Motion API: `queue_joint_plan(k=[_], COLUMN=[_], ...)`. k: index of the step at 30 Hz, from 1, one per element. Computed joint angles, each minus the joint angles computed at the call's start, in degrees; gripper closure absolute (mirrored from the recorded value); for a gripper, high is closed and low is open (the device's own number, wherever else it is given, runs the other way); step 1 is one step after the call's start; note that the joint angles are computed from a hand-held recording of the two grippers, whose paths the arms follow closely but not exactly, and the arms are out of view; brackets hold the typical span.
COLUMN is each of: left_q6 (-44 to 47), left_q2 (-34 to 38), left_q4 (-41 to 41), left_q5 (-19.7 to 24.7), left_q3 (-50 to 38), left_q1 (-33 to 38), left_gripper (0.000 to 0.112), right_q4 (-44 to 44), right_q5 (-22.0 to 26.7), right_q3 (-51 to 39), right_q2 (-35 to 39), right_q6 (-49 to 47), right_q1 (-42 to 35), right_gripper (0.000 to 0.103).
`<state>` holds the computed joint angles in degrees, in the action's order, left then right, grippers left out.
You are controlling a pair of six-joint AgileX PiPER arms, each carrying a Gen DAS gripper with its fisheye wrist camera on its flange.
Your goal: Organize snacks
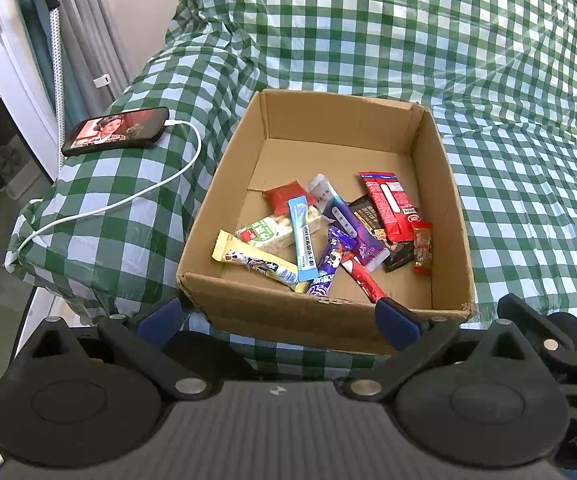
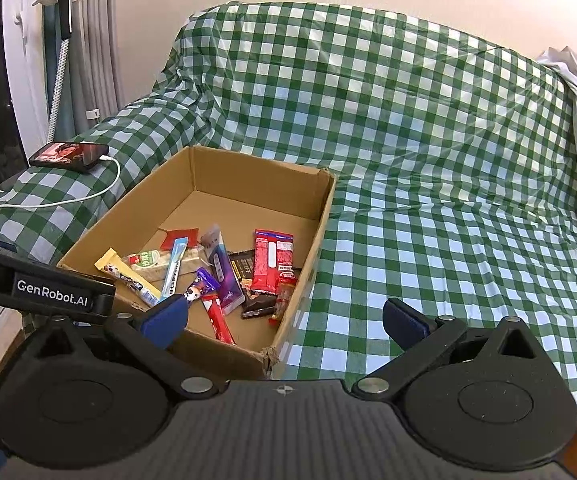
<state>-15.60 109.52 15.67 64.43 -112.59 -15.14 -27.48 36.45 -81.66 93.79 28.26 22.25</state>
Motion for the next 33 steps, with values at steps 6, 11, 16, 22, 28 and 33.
queue_joint_plan(k=[6, 11, 16, 22, 28, 33], left_q6=[0.22, 0.36, 0.94, 1.04, 0.94, 0.74], left_q2=[0.30, 0.53, 0.74, 0.89, 0.97, 0.43], left_q4=[0.30, 0.52, 0.44, 0.64, 0.72, 1.38], left_q5=[0.65, 0.78, 1.13, 1.24, 1.40, 0.52], left_q3=[-0.69, -0.94, -1.19, -1.40, -1.57, -0.48], left_q1=[-0.23, -0.21, -0.11, -0.18, -0.25, -0.30], left_gripper=[0.010, 0.010, 0.010, 0.010, 0.010, 0.010], right_q4=[0.09, 0.58, 0.31, 0.54, 0.48, 0.26], right_q5=[-0.23, -0.15, 0.00, -0.26, -0.18, -0.19], right_q3=[0.17, -0.22, -0.52, -0.48, -0.55, -0.66], right_q2=[0.01, 0.25, 0.54, 0.57, 0.57, 0.74], right_q6=[-0.04, -0.24, 0.33, 0.09, 0.26, 0.71], right_q1=[-0.13, -0.02, 0.20, 0.02, 0.14, 0.29], right_gripper=[0.001, 0.001, 0.001, 0.001, 0.001, 0.001])
